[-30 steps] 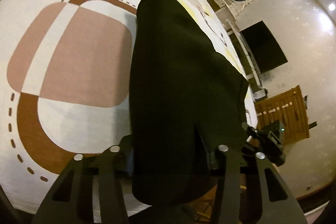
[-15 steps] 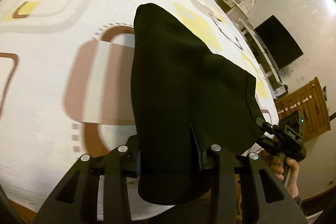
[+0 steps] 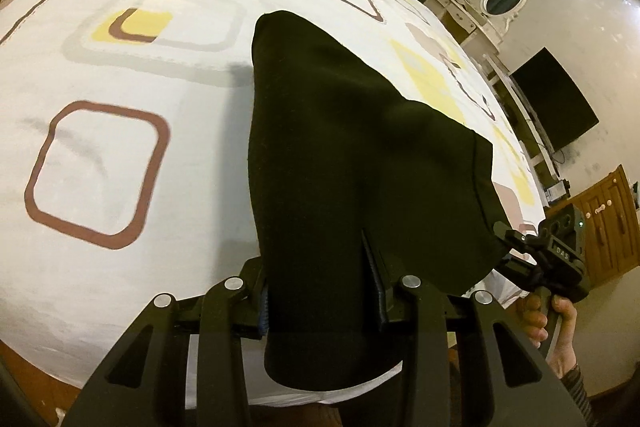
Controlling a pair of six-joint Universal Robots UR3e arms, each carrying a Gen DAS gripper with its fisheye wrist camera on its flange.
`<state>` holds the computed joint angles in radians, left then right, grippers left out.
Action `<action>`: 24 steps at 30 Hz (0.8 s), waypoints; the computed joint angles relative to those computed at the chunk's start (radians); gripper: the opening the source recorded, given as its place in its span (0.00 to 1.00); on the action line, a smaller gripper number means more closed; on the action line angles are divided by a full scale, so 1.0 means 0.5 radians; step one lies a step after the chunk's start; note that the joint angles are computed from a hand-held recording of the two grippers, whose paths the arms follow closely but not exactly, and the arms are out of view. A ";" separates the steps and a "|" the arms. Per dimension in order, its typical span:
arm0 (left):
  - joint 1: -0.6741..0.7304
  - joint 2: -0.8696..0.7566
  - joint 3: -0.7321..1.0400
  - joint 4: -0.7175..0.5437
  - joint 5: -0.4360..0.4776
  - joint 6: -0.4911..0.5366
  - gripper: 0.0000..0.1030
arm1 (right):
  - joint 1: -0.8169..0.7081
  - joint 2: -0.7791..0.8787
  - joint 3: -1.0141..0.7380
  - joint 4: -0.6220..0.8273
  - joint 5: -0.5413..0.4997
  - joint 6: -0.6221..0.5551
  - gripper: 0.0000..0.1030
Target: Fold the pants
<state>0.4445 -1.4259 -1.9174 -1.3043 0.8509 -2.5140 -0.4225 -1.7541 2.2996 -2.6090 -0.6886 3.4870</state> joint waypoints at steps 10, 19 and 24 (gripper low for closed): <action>-0.009 -0.044 -0.096 0.138 -0.038 0.018 0.41 | -0.002 0.050 0.110 -0.181 0.014 0.062 0.35; 0.020 -0.069 -0.078 0.111 -0.042 0.040 0.44 | -0.022 0.047 0.153 -0.234 0.045 0.066 0.35; 0.021 -0.053 -0.088 0.137 -0.014 0.071 0.51 | -0.056 0.030 0.168 -0.199 0.088 0.038 0.38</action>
<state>0.4549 -1.4522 -1.9612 -1.2360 0.8439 -2.4784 -0.4505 -1.7391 2.3836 -2.7083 -0.6444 3.5062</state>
